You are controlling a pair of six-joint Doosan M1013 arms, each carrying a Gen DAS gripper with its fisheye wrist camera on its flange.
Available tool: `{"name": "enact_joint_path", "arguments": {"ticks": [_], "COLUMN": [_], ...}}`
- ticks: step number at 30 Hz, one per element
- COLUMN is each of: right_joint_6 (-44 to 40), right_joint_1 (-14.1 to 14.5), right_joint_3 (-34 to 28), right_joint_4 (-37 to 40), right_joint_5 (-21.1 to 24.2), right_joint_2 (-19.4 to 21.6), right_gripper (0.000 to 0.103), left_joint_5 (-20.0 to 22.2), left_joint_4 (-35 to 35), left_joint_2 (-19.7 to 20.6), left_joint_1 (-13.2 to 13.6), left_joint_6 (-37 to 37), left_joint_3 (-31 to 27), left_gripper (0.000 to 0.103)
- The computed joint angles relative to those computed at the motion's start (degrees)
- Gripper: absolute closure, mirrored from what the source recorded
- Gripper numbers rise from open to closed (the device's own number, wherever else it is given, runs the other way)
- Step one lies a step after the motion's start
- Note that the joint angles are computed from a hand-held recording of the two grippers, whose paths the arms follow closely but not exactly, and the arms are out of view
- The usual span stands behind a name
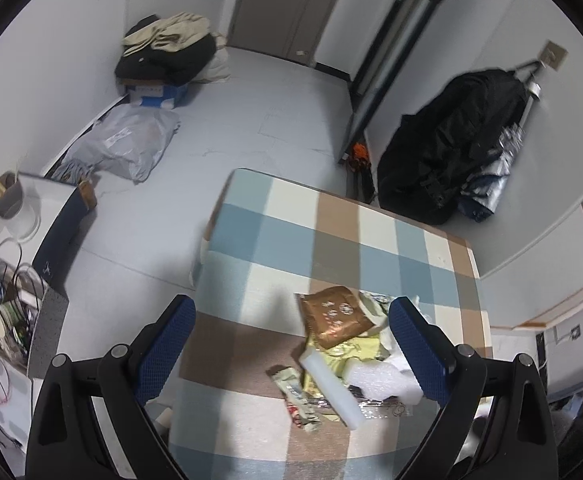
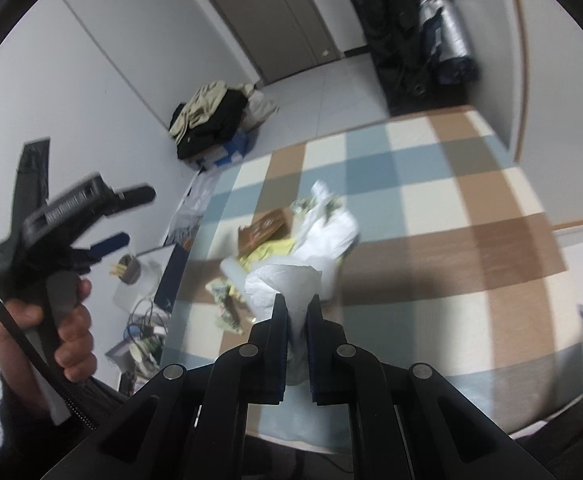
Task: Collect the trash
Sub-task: 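Grasp the white tissue with the right gripper and lift it, then lower the left gripper onto the crumpled white tissue and close it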
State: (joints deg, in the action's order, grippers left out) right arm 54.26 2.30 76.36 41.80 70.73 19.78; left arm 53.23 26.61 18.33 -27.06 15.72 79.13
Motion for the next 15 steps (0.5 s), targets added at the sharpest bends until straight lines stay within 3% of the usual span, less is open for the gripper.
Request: {"name": "enact_joint_path", "arguments": {"ticks": [7,12,15], "right_joint_6": [-1.31,-2.89,-2.19], "right_joint_1": [-2.35,-3.80,-4.52], "right_joint_3": [-2.91,-4.44,-4.62], "right_joint_4": [0.08,0.70,1.16], "right_joint_5": [-1.95,-1.79,-1.32], "right_joint_2": [0.63,1.48,2.15], "right_gripper": [0.096,0.096,0.095], "left_joint_5": [-0.44,2.62,6.43], "left_joint_4": [-7.20,-16.84,-18.55], "left_joint_2": [3.36,7.30,9.58], "left_joint_1": [-0.69,-0.31,-0.47], "left_joint_6": [14.30,24.62,27.16], "left_joint_3": [-4.59,-9.50,-12.46], "left_gripper": [0.007,0.008,0.008]}}
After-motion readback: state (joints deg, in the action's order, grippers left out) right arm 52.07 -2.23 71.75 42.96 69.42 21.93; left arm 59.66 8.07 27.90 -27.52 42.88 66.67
